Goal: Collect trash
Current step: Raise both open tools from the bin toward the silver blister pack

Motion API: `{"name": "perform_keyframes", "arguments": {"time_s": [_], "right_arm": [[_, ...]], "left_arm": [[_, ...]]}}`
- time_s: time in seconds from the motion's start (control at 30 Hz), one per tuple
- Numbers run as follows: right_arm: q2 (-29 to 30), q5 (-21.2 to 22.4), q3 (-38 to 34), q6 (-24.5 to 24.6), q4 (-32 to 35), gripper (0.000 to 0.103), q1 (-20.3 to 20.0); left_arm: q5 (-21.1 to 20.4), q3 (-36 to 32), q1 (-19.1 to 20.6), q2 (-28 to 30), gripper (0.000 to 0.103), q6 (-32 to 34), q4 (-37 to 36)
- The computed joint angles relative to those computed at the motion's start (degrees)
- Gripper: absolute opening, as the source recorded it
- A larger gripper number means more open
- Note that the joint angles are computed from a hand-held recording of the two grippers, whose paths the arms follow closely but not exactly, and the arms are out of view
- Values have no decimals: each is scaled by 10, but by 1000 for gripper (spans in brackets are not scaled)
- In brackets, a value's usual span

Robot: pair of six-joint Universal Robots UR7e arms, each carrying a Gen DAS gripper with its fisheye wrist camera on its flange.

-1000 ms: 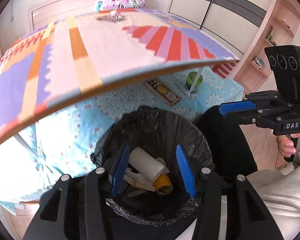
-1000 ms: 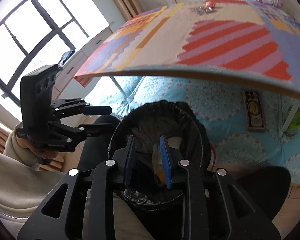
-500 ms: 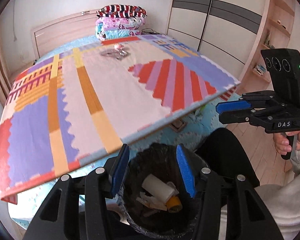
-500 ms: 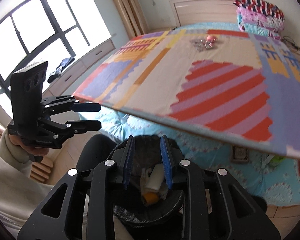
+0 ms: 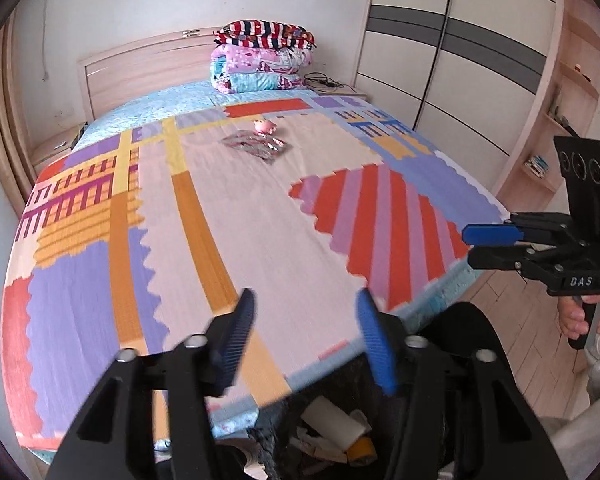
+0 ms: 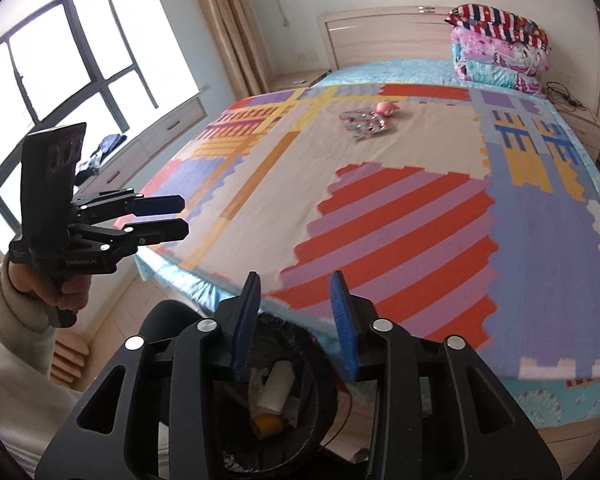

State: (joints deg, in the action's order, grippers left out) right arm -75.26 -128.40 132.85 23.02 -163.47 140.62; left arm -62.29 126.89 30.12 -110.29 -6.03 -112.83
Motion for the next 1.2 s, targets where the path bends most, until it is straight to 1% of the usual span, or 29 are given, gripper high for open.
{"name": "perform_keyframes", "arguments": {"time_s": [0.03,0.1,0.2,0.27,0.6,0.73,0.9,1.0,1.2], "right_arm": [[0,-2,-1,-1,0,37,-2],[-1,-7,-4,-10,-5,37,-11],[-2,-12,-10,-24,-10,37,-22],[-1,-16,-14,-34,-12,38,-30],[7,-20,-37,-86,-36,43,-66],[14,-17,-47,-104,-49,46,-78],[23,-12,-61,-128,-64,47,-98],[29,-12,-72,-141,-71,47,-108],[44,-8,-95,-168,-84,47,-130]], "left_arm": [[1,-2,4,7,60,5,-10],[-9,-11,18,27,60,17,-30],[-7,-20,30,53,60,23,-52],[-7,-28,39,72,65,28,-68],[-9,-64,82,160,66,66,-131],[-21,-82,104,194,66,69,-159],[-53,-113,136,238,66,79,-187],[-58,-130,150,262,66,80,-197],[-85,-165,178,311,66,74,-219]]}}
